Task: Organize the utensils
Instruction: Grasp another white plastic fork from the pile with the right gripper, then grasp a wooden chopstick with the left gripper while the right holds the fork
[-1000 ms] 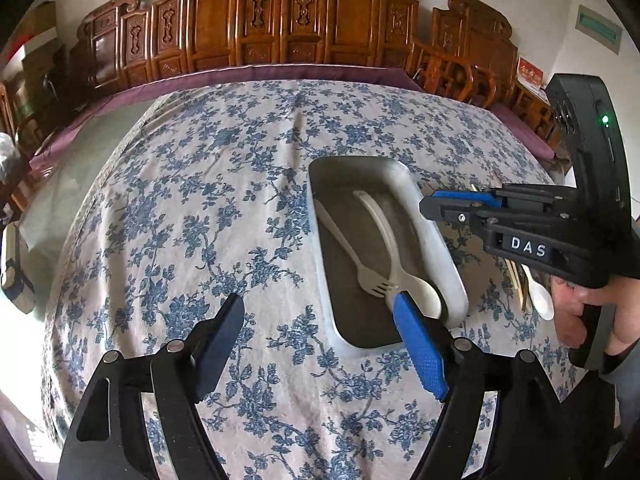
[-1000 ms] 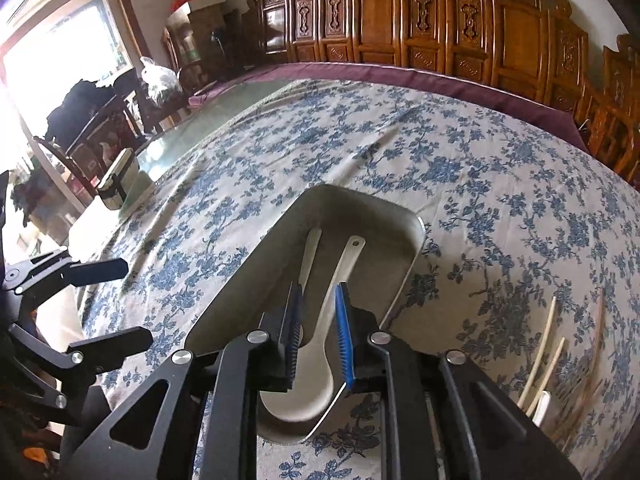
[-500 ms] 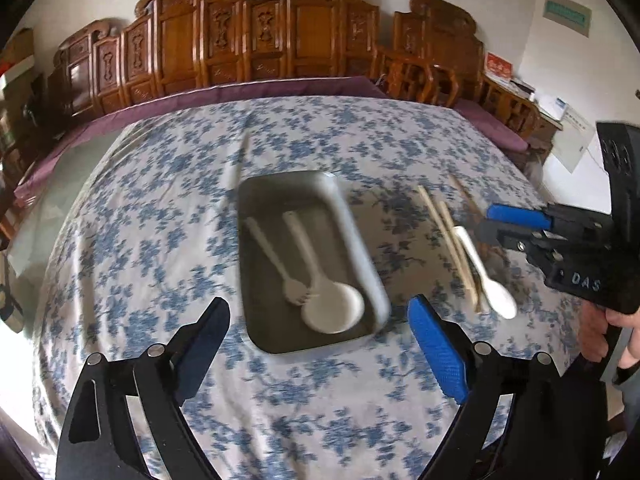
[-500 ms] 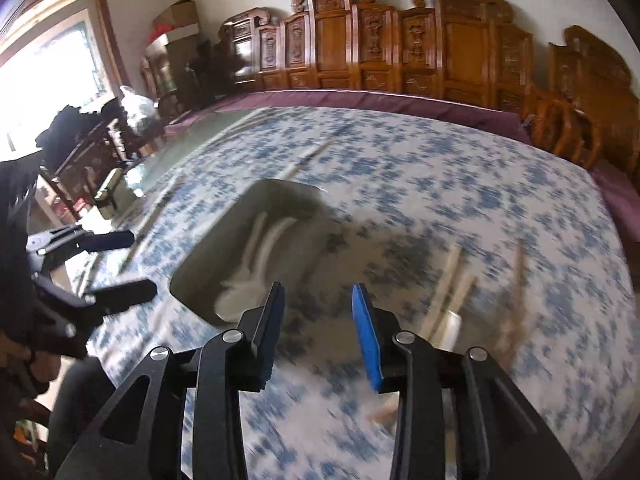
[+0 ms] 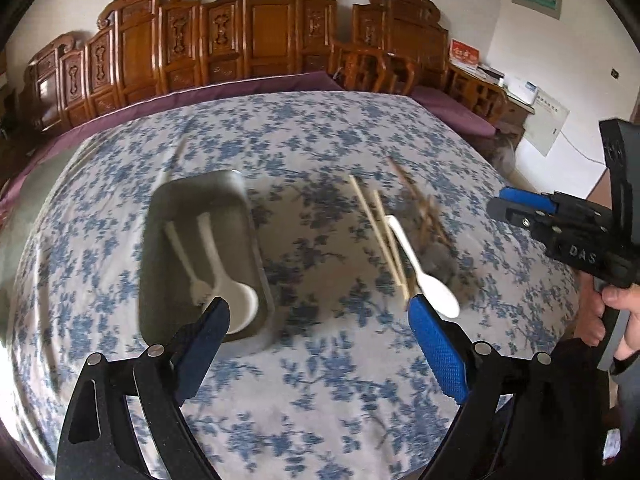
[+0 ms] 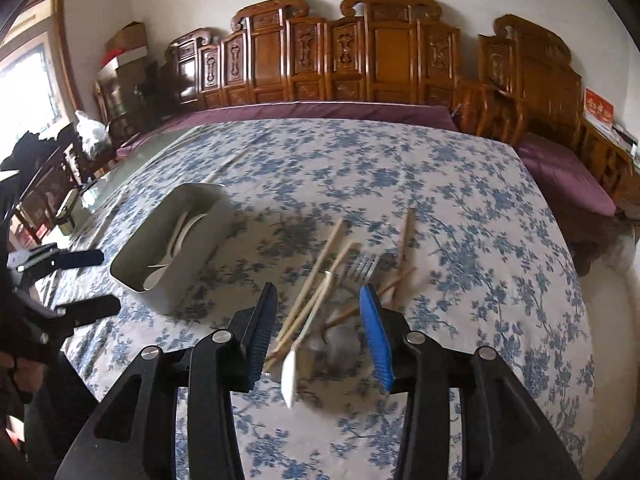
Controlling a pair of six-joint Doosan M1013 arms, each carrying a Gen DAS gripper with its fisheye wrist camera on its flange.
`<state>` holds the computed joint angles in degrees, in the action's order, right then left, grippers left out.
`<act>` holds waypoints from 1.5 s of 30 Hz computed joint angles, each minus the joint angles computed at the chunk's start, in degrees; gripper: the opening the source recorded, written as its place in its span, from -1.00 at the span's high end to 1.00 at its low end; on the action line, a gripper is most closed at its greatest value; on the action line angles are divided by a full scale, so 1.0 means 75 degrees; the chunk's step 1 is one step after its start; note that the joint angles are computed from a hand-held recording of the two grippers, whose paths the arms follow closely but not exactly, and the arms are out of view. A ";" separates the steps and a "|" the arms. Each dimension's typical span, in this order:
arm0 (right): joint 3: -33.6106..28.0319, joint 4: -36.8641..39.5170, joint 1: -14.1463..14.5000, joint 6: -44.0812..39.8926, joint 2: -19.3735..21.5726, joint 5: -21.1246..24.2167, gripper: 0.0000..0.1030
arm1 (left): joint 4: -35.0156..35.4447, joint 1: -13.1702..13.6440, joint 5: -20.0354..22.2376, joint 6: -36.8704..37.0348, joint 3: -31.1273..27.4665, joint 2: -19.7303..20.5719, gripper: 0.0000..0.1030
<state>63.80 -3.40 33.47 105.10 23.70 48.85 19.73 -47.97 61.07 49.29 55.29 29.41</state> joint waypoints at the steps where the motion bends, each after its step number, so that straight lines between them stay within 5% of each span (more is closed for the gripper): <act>1: 0.0065 0.0119 -0.0045 -0.0027 -0.0020 -0.0031 0.12 | -0.0047 -0.0015 0.0014 0.0044 -0.0063 0.0061 -0.69; 8: 0.0226 0.0901 -0.0063 -0.0564 0.0157 0.0283 0.13 | -0.0321 -0.0073 0.0188 0.0218 -0.0336 0.0363 -0.69; 20: 0.0069 0.1261 0.0034 -0.1115 0.0571 0.1039 0.73 | -0.0414 -0.0120 0.0510 0.0188 -0.0410 0.0535 -0.69; 23: 0.0145 0.1580 -0.0050 -0.1367 0.0524 0.0922 0.92 | -0.0471 -0.0135 0.0625 0.0202 -0.0520 0.0637 -0.69; 33: 0.0706 0.1875 -0.0276 -0.1586 0.0051 -0.0049 0.93 | -0.0631 -0.0201 0.1032 0.0503 -0.1274 0.1206 -0.69; 38: 0.0801 0.1331 -0.0304 -0.1232 0.0002 -0.0047 0.93 | -0.0869 -0.0202 0.1131 0.0850 -0.1697 0.1514 -0.34; 43: 0.0878 0.1200 -0.0358 -0.1033 -0.0036 -0.0130 0.93 | -0.1394 -0.0172 0.1138 0.1365 -0.2244 0.1858 0.31; 45: 0.0902 0.1200 -0.0378 -0.0989 -0.0047 -0.0147 0.93 | -0.1516 -0.0166 0.1266 0.1538 -0.2559 0.2039 0.43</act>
